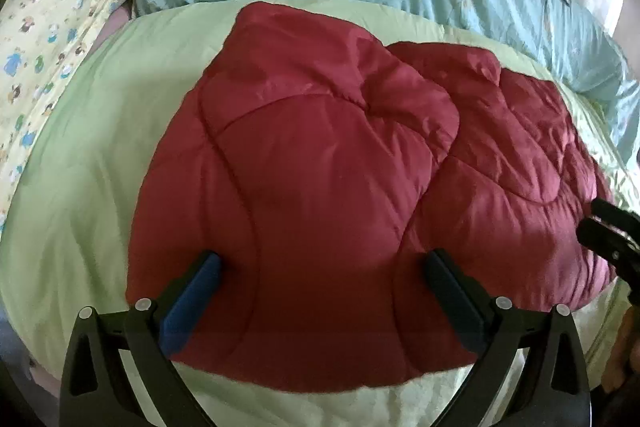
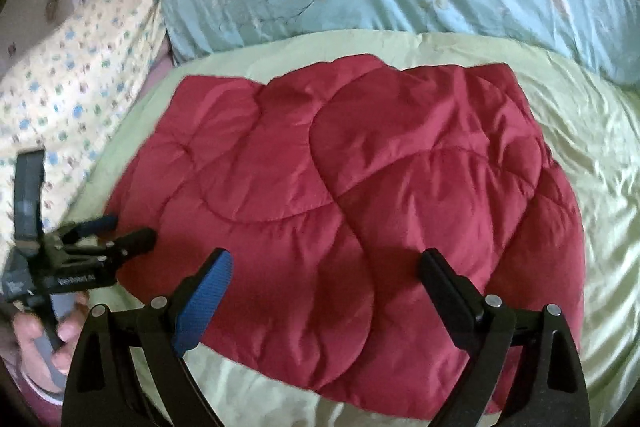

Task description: Fold large clothes

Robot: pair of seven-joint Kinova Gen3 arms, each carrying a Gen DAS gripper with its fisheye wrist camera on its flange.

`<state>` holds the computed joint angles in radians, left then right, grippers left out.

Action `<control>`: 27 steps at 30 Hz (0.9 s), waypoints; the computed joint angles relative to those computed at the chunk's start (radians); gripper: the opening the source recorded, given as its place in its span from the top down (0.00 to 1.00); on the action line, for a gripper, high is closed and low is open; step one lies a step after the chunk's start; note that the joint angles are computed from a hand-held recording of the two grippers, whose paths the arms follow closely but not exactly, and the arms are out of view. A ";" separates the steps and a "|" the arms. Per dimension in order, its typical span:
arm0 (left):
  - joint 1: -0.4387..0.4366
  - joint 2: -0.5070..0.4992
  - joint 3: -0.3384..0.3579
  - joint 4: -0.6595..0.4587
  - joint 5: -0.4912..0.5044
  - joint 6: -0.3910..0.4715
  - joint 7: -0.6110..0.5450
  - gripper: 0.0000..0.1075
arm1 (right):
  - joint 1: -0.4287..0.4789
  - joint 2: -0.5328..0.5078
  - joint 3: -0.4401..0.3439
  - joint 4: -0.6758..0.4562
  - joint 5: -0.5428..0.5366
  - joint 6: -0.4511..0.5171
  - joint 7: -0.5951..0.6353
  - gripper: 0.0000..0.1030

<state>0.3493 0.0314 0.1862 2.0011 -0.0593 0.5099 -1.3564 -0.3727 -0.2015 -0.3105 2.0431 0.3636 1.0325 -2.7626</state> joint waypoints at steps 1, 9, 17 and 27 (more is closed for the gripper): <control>0.005 0.012 0.002 -0.010 -0.021 0.004 0.015 0.05 | 0.003 0.012 -0.003 -0.004 0.009 0.012 -0.005 0.08; 0.065 0.072 -0.008 -0.062 -0.130 0.018 0.131 0.04 | 0.050 0.014 0.076 0.018 0.033 -0.001 0.038 0.08; 0.097 0.083 -0.015 -0.072 -0.196 0.026 0.196 0.04 | 0.111 0.078 0.144 0.036 0.006 -0.054 0.152 0.08; 0.150 0.126 -0.039 -0.089 -0.295 0.011 0.297 0.04 | 0.170 0.038 0.166 0.091 -0.038 -0.149 0.211 0.08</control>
